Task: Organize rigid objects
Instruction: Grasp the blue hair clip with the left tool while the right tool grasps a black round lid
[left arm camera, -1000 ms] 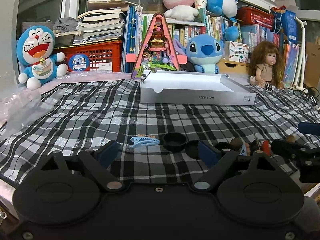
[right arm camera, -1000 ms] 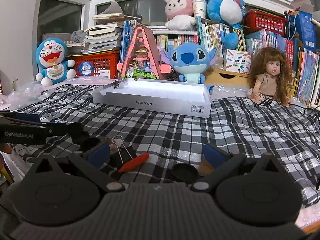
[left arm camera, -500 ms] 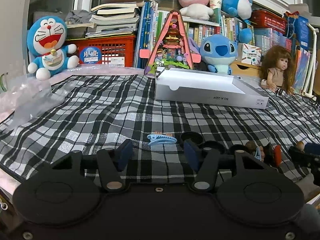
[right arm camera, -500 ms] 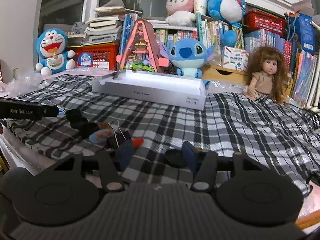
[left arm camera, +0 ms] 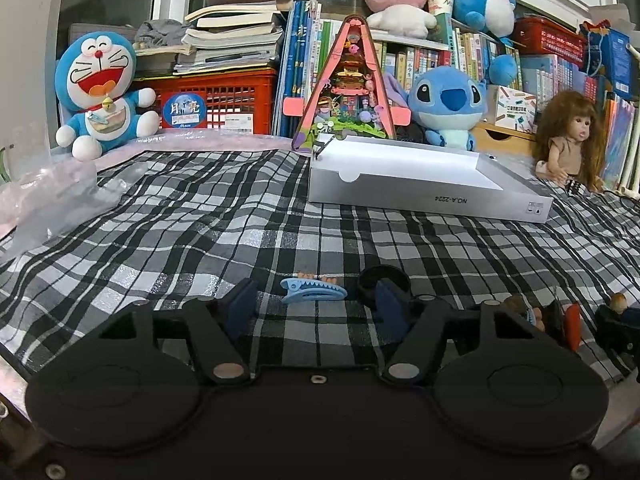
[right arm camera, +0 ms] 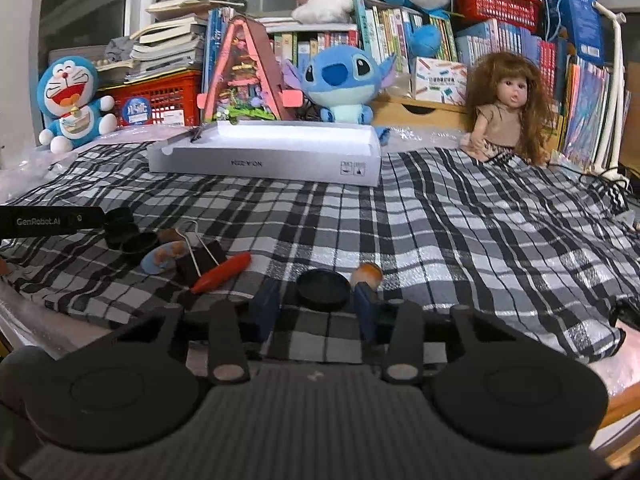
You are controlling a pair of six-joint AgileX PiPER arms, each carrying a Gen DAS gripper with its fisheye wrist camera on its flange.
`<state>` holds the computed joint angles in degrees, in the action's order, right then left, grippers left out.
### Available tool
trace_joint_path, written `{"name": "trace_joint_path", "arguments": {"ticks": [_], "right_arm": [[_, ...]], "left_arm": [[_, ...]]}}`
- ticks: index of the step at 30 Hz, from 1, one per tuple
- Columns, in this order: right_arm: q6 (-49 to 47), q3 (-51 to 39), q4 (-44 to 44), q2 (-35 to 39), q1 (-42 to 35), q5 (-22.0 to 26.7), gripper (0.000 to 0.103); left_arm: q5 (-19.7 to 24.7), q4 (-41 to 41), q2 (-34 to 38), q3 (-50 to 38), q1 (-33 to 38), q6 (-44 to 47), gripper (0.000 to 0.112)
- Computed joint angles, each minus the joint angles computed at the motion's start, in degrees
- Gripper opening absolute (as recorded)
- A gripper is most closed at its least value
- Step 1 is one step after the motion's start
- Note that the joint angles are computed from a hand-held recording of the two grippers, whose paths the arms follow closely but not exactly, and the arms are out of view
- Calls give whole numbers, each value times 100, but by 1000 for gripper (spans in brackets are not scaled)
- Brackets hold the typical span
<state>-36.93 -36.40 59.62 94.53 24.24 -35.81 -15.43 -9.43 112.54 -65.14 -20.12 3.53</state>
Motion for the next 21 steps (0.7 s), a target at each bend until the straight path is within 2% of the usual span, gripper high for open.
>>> {"name": "trace_joint_path", "arguments": {"ticks": [5,8,9,11,13,15,21], "right_arm": [[249,-75,-276,65,-143,119,53],[190,-178,-139,189,-98,6,45],[112,-219,-29,252,-48,-91,44],[68,-288,93,391,36,-290,41],[66,-333,147,443,81,-355,37],[60,-340,163,434,97,-349,37],[356,-220,-217,279,17,-182,37]], "left_arm": [[-28,268,76,-77,31,-446,63],[-97,812,124,-87,85,-1090,62],[-127,831,144,-95,82,-1110,59],[-130,1093,171,-123,102,-1370,44],[-147,1363,154,-105,131,-1699,34],[-182,1448,100,-48,152,-1883,34],[-216,1206,-104,91,126,-1427,34]]}}
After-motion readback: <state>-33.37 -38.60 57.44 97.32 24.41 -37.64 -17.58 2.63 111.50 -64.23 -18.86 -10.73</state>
